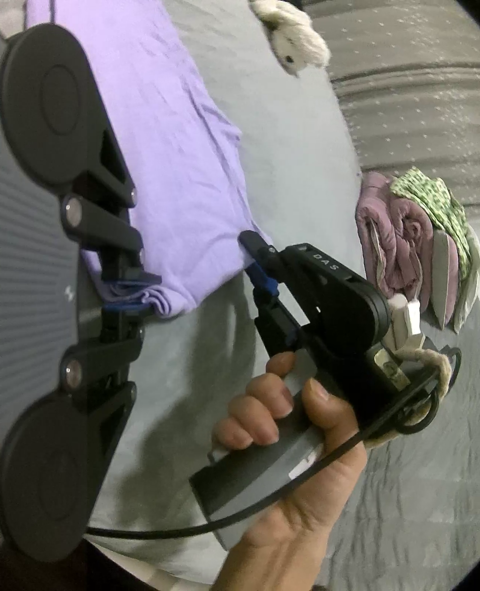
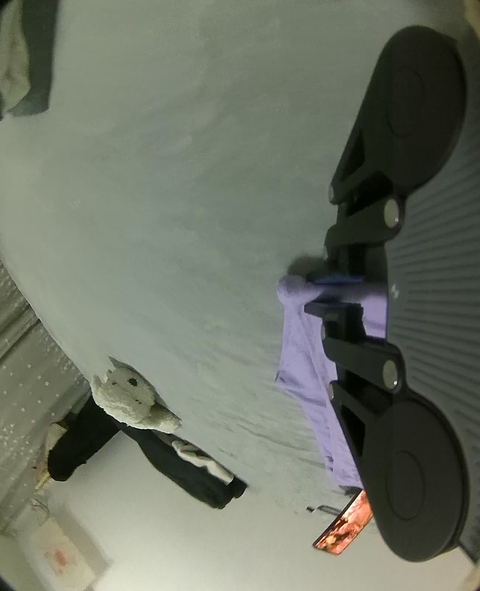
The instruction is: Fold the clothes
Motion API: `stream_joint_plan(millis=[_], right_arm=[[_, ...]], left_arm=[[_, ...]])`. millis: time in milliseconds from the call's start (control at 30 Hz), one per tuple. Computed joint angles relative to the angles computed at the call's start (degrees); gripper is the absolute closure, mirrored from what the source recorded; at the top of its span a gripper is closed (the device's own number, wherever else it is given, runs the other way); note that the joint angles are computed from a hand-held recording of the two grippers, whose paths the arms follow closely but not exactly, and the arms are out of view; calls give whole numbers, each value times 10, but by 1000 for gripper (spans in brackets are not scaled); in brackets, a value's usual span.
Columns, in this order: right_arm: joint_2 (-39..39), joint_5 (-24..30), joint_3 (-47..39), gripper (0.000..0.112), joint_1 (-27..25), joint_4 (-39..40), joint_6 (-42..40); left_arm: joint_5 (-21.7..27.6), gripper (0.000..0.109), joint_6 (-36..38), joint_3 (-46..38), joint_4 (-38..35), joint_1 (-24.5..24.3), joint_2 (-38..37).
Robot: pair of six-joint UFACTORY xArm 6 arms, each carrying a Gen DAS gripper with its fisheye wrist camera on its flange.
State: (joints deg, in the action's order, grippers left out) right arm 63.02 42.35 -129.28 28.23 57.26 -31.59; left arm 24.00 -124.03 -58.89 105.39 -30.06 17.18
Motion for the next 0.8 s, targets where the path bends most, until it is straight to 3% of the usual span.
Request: stream_joint_plan(millis=[167,333,800], right_arm=[[-2,-10,-10,101,11,-43,29],[-14,-18,-3,102,20,-57,44],[10,-25,-58,102,59,-11,57]], left_arm=[[-24,102,-115,10,74,13,-11],[-18,102,-240,35,156,15,-36],[22,102,-419,139,229,39,-139]])
